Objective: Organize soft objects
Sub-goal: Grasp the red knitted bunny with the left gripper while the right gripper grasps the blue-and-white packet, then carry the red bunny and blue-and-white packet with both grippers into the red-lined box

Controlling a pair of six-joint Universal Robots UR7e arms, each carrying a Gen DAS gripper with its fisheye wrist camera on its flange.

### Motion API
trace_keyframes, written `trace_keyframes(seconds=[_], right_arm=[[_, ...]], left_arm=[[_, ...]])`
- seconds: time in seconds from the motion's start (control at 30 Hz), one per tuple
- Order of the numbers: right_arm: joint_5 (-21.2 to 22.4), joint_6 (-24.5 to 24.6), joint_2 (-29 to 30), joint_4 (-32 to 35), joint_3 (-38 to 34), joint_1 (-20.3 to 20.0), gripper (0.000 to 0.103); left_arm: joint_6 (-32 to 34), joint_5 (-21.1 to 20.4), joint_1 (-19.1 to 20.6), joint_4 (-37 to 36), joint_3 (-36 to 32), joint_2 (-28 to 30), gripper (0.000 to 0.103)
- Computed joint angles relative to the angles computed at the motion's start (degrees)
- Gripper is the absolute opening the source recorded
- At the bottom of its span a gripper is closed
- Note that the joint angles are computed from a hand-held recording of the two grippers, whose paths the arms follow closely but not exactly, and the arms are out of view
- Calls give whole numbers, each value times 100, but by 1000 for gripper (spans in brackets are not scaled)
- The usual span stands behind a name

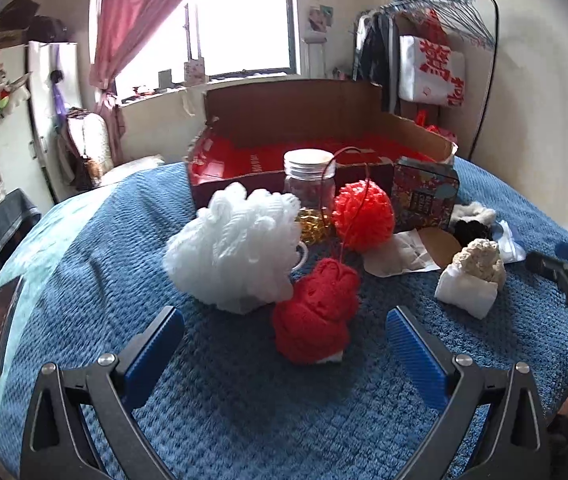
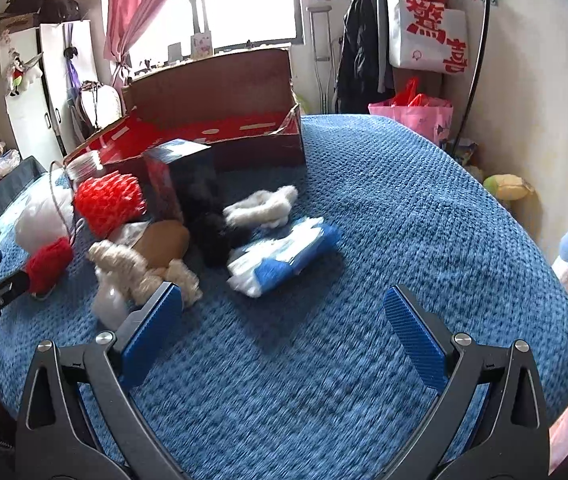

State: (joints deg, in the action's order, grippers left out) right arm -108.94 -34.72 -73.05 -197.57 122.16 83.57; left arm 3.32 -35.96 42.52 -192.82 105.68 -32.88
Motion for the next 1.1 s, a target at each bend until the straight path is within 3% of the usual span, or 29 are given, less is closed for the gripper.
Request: trace_keyframes(seconds=[0.3,0.4,0.43,0.47,0.53,0.63,0.77,1.1], right_arm=[[-588,204,281,1247,-852,123,103],[-648,196,378,1515,-1035,144,101],[-613,169,387,1597,-1069,146,93],[-603,148,401,1649,-1096,154,78],[-518,126,397,1786,-1127,139,53],[-295,96,283,1772,-1034,75,39],[-88,102,96,1776,-888,5,33],[420,59,-396,1788,-439,4,33]], left_arm=[[-134,-495,212,1021,-329,-109,102],[-220,-625,265,1308,-436,-120,92],[-252,-757,299,1452,-478,-133,82],[-269,-867,330,1550,-513,-137,75],[-450,-1174,416,1878,-586,-172,48],[-487,-1269,424,1845,-549,-181,48],[-463,-1327,381,1753,-407,-247,48],[-570,-1272,244,1459,-40,-415,48]])
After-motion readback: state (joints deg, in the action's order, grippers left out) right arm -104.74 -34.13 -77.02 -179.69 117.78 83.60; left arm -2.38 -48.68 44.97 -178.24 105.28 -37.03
